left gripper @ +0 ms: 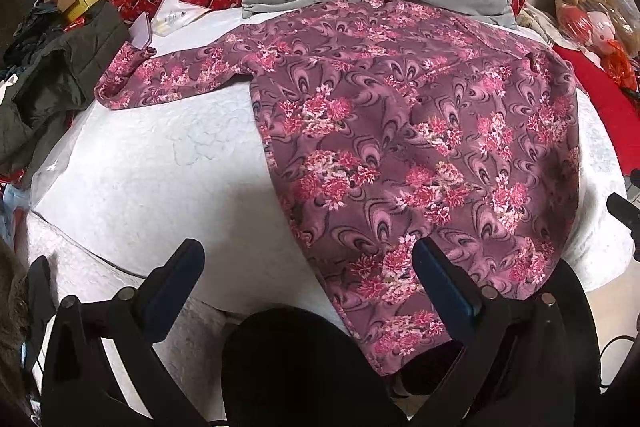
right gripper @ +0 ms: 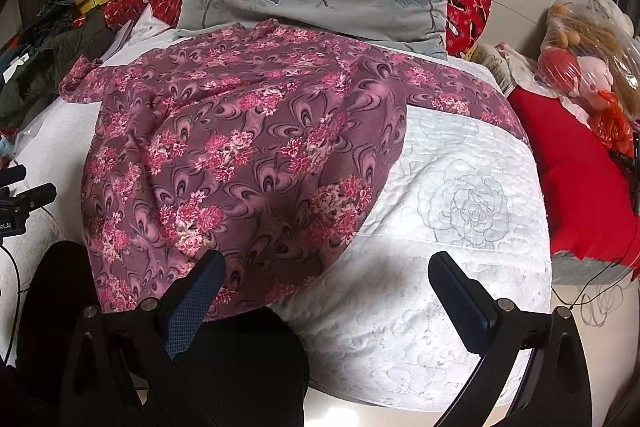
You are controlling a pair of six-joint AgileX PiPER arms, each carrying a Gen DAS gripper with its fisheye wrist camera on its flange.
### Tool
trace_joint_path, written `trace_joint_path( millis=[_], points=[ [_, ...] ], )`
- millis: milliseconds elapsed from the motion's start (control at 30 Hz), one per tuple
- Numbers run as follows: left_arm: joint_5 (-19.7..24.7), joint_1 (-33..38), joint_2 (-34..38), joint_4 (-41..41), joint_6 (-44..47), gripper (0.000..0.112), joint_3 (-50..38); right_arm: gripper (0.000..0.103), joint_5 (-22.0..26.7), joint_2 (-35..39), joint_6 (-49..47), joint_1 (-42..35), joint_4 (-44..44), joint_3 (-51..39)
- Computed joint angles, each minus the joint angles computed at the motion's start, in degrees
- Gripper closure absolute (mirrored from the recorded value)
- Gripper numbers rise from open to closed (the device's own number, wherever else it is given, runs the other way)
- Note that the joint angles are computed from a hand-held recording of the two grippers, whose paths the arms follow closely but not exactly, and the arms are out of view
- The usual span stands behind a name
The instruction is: Fold small clothes
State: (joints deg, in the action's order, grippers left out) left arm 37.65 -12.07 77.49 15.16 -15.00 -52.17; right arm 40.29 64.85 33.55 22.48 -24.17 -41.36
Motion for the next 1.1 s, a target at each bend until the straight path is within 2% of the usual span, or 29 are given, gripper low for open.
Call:
trace_joint_path(
  millis=[500,800,1100],
  points=[
    [-0.1,1.0,1.4,-2.2,1.9,0.009,-0.4,0.001,-0.3,0.1,1.1,-0.1,-0.7,0.0],
    [-0.4,4.0,3.3,-4.7,4.2,0.009,-1.1,0.001,-1.2,1.1,0.4,-1.5,0.3,-0.6],
    [1.1,9.4,7.2,-10.2,7.8,0.009,-3.9,0.001,-4.0,1.9,-4.9,-7.1,5.8,-0.4]
  ],
)
